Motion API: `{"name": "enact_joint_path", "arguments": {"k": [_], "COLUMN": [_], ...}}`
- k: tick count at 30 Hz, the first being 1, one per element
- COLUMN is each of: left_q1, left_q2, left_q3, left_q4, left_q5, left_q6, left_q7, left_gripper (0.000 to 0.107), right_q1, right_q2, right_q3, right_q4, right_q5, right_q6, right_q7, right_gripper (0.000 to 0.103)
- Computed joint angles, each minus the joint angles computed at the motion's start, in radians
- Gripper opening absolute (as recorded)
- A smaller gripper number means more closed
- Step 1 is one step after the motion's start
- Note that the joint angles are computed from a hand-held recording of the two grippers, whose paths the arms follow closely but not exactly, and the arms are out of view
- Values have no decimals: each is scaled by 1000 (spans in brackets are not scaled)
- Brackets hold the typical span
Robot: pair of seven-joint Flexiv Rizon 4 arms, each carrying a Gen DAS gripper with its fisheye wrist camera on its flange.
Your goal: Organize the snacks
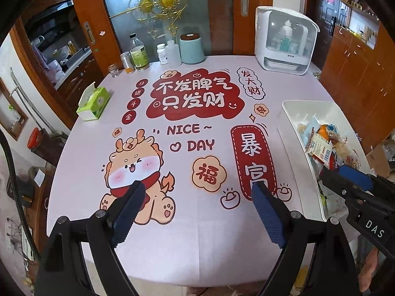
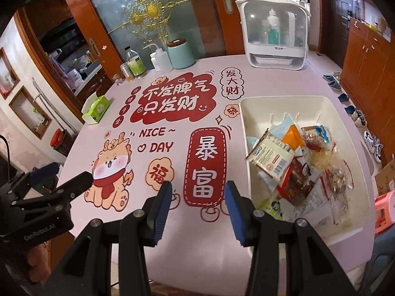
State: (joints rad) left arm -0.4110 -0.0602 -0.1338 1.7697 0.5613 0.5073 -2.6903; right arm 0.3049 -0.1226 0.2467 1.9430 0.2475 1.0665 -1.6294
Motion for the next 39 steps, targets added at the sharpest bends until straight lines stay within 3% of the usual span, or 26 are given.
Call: {"name": "enact_joint_path", "arguments": {"k": [16, 39], "left_q1": [24, 33], "left_q2": [50, 51], "left_q3": [-11, -12], "left_q4": [70, 76], "left_q5": [-21, -27], "left_q6": [92, 125], "left_q7": [37, 56], "left_gripper": [87, 87], "right_q1": [40, 48], "right_q2": [87, 99], "right_q3": [-7, -12], "right_q4": [110, 119], "right_q5": [-130, -169], "right_q6": [40, 41], "right_q7": [218, 251], "right_gripper": [52, 54]}}
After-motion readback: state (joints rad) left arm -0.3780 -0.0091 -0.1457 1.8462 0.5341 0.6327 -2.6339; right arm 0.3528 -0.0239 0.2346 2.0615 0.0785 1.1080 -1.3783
